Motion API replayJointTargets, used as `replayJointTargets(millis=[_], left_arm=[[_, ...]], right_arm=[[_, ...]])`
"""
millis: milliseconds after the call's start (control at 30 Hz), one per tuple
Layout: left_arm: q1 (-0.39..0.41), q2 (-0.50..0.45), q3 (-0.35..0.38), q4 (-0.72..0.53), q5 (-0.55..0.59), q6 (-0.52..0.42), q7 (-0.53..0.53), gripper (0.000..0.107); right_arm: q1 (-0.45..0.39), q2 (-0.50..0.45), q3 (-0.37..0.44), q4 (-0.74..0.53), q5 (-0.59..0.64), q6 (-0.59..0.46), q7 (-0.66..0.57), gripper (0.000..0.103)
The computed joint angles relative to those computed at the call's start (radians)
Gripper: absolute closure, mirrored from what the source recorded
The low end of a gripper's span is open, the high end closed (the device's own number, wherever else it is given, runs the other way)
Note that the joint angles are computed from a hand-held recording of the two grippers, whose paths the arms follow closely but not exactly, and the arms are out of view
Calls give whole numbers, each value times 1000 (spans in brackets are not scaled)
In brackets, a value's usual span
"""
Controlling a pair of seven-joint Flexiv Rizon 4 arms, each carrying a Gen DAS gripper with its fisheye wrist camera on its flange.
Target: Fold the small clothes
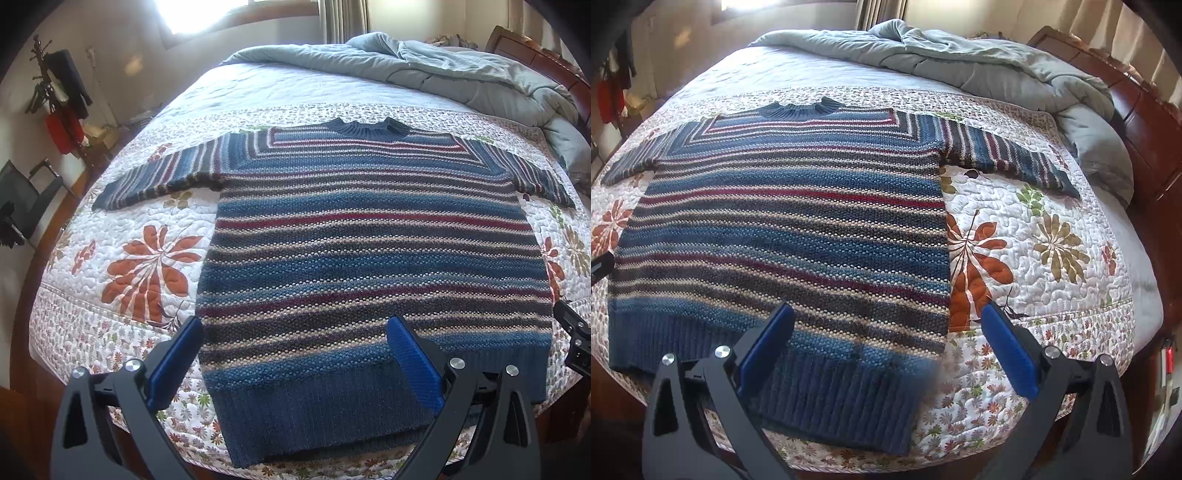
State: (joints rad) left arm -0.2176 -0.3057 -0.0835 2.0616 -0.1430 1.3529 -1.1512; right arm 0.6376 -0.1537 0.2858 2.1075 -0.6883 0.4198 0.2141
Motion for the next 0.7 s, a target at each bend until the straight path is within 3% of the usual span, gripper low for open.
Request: replayJointTargets(millis=[700], left_arm=[[1, 0, -5, 6, 1, 17, 6, 7]], right_arm=[[-7, 6, -1, 11, -10, 27, 20, 3]])
